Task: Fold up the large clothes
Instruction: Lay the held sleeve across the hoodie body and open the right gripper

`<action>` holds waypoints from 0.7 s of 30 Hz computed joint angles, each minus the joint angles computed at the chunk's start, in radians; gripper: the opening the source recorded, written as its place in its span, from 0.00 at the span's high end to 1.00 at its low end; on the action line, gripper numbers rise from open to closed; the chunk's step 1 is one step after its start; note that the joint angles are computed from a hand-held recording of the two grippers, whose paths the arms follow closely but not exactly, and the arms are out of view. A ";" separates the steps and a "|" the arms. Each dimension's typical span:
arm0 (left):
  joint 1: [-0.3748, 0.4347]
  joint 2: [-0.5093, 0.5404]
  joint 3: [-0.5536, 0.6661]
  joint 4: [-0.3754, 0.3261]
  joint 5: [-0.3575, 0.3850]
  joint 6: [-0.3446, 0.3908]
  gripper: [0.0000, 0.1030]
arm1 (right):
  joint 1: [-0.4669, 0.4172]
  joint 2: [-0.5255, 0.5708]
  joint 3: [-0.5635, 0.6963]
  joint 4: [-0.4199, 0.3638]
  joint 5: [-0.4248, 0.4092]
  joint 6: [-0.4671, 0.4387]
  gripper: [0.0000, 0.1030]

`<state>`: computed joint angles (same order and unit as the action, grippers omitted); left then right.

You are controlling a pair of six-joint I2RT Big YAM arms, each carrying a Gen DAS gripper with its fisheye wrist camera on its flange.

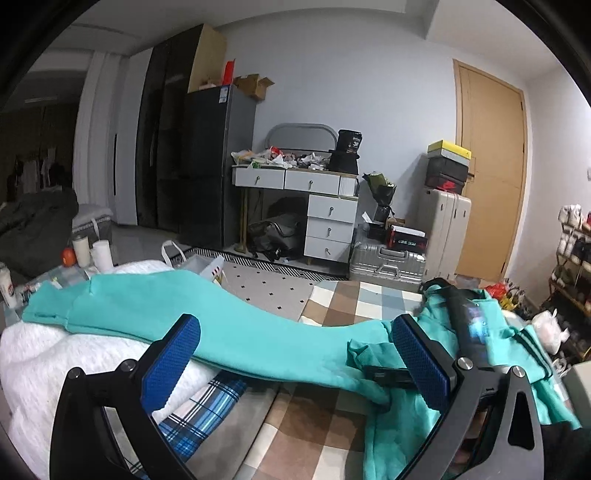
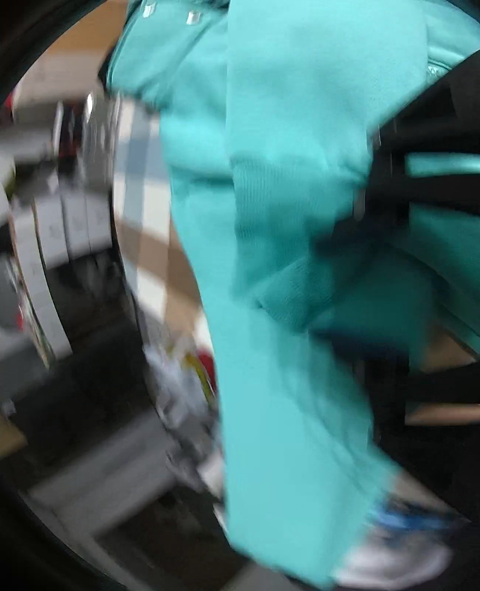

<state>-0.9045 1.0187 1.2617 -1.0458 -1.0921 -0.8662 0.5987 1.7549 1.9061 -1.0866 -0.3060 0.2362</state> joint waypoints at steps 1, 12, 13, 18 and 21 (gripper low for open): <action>0.002 -0.007 -0.002 -0.005 0.007 -0.016 0.01 | -0.021 -0.030 -0.014 -0.011 -0.042 -0.023 0.30; -0.012 0.052 0.050 -0.098 0.046 -0.092 0.01 | -0.294 -0.129 -0.091 -0.113 0.697 -0.177 0.27; -0.015 0.061 0.065 -0.122 0.057 -0.097 0.01 | -0.325 -0.123 -0.102 -0.128 0.718 -0.173 0.36; -0.042 0.082 0.105 -0.182 0.055 -0.114 0.01 | -0.436 -0.137 -0.164 -0.161 0.586 -0.182 0.60; -0.051 0.098 0.120 -0.235 0.041 -0.142 0.01 | -0.439 -0.162 -0.192 -0.169 0.568 -0.185 0.59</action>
<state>-0.9554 1.1165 1.3812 -1.2811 -1.0511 -1.0085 0.1595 1.5927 1.7142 -1.2559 0.2622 0.0516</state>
